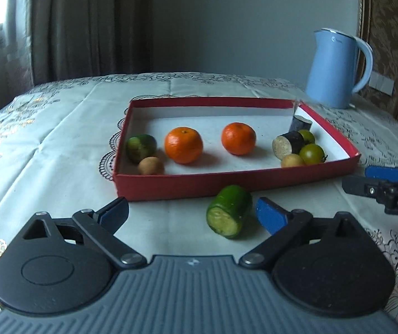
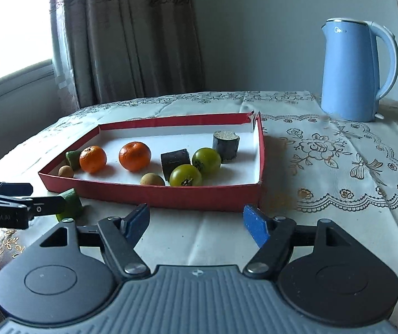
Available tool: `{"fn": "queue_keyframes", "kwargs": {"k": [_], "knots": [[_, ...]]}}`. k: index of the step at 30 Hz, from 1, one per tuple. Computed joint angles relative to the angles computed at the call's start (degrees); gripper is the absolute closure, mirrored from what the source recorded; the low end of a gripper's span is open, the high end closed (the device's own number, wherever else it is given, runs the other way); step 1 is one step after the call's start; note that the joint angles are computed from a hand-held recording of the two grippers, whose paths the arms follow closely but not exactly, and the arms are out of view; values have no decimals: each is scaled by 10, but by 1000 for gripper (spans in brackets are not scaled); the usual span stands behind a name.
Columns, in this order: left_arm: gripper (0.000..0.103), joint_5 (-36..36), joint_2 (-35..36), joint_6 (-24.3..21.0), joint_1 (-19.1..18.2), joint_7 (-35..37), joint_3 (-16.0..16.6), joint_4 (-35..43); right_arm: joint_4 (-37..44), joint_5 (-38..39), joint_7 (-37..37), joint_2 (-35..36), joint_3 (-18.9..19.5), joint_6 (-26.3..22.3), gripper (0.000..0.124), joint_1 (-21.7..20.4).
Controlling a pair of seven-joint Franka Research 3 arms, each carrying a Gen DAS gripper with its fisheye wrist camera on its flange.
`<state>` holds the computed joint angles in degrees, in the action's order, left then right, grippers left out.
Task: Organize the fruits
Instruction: 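Move the left gripper to the cucumber piece and close on it, then carry the cucumber piece into the tray with the left gripper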
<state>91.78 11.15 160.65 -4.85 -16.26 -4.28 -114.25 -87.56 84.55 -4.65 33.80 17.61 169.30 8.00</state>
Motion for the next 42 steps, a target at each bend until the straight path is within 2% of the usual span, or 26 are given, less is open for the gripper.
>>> {"fn": "queue_keyframes", "kwargs": {"k": [3,5,8,11,13,14,16,19,24,29,34,37,42], "knots": [[6,-16,12,15,3,21,1,14,-2,27,-34,-1,4,15,50,0],[7,-23,22,20,1,37,3,24,-3,13,-20,0,-5,17,48,9],[17,-59,35,20,-3,87,6,36,-5,-1,-17,0,-3,25,47,11],[28,-86,43,37,-5,115,12,41,-2,22,-58,3,8,44,43,9],[42,-99,47,38,-10,133,16,42,-2,29,-71,3,7,48,42,12],[43,-98,47,34,-14,134,19,42,-2,26,-68,2,4,47,42,14],[57,-79,47,44,-18,117,25,42,-2,10,-48,3,-2,46,41,19],[68,-73,47,57,-17,115,26,43,-2,-23,-8,6,-6,47,41,21],[68,-64,48,30,-27,115,24,45,-5,-79,47,11,3,51,40,13],[68,-99,45,21,-26,134,20,44,-10,-130,88,15,20,62,37,1],[68,-88,29,22,-27,123,22,35,-12,-241,221,20,-27,45,31,33],[68,-67,17,18,-26,106,21,33,-15,-267,240,21,-13,46,26,21],[68,-45,13,8,-20,89,14,46,-22,-310,268,23,6,56,25,6]]}}
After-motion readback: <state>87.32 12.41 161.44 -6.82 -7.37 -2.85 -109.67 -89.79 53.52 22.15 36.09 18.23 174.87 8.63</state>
